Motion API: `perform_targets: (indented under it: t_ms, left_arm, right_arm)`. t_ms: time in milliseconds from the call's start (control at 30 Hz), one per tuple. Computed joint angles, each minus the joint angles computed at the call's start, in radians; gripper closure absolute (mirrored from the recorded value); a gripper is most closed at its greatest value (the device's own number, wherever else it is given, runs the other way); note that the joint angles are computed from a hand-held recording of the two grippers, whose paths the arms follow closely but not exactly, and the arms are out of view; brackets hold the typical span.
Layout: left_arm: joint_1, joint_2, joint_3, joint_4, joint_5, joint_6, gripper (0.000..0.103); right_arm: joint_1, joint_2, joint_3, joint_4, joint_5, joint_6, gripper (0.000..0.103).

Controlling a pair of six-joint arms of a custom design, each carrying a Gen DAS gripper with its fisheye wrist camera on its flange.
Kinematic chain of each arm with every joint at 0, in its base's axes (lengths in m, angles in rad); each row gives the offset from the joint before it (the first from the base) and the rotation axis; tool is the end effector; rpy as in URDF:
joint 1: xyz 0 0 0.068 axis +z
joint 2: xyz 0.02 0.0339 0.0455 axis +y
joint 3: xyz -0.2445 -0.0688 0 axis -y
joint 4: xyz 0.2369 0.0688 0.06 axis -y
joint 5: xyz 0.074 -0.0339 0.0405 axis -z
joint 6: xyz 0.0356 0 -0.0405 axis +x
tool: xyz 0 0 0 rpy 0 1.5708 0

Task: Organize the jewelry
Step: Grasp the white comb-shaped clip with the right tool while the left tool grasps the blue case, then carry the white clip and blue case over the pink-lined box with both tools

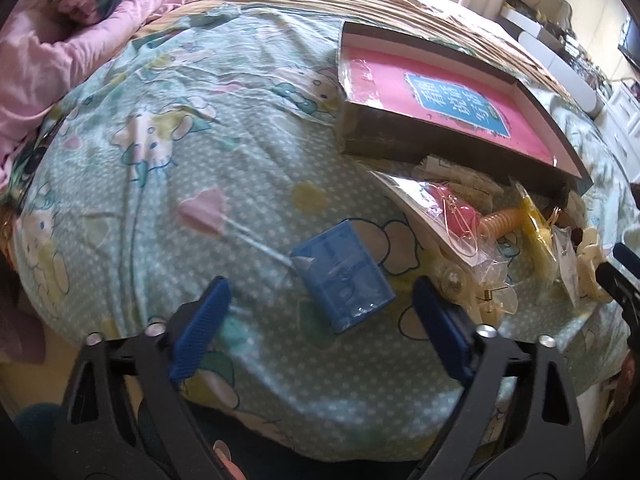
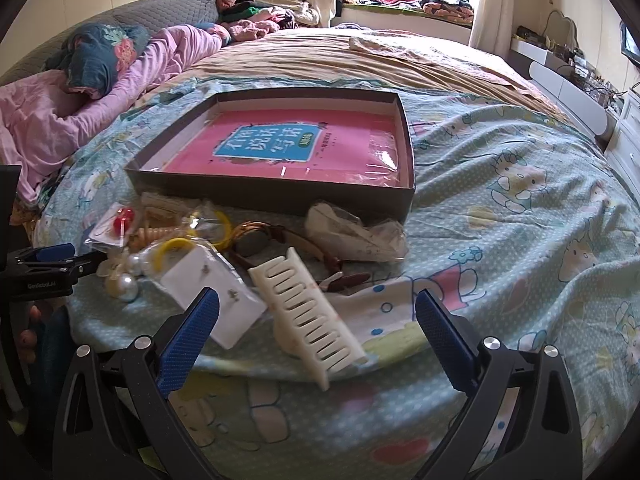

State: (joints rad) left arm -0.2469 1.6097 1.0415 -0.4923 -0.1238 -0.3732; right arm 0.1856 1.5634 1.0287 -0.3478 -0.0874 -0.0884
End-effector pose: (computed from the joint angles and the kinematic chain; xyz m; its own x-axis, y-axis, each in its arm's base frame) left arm 0.3064 -0.0727 0.1855 -0.8550 -0.1576 -0.4941 -0.1371 0.9875 -0.0777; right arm 0.3160 0.0625 0.2044 -0.7351 -0.2275 -0.6387 -0.3044 0.9525 0.0111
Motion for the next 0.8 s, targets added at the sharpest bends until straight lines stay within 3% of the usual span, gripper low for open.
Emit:
perform_targets:
  t_ms: [67, 233, 300, 467, 800]
  left_arm:
    - [0.001, 0.009, 0.008, 0.005, -0.011, 0.015, 0.029]
    - [-0.005, 0.017, 0.024, 0.021, -0.016, 0.045, 0.06]
    - [-0.002, 0.017, 0.026, 0.026, -0.009, 0.056, 0.064]
    - [0.01, -0.002, 0.022, 0.032, 0.017, 0.063, 0.065]
    - [0.061, -0.077, 0.041, 0.018, 0.046, 0.072, 0.065]
  right_arm:
    - [-0.007, 0.024, 0.015, -0.004, -0.006, -0.013, 0.019]
    - [-0.018, 0.072, 0.046, -0.026, -0.036, -0.022, 0.034]
    - [-0.022, 0.077, 0.046, -0.03, -0.05, -0.027, 0.04]
    - [-0.036, 0.078, 0.044, -0.043, -0.107, -0.045, 0.071]
    - [-0.108, 0.016, 0.066, -0.069, -0.197, -0.032, 0.077]
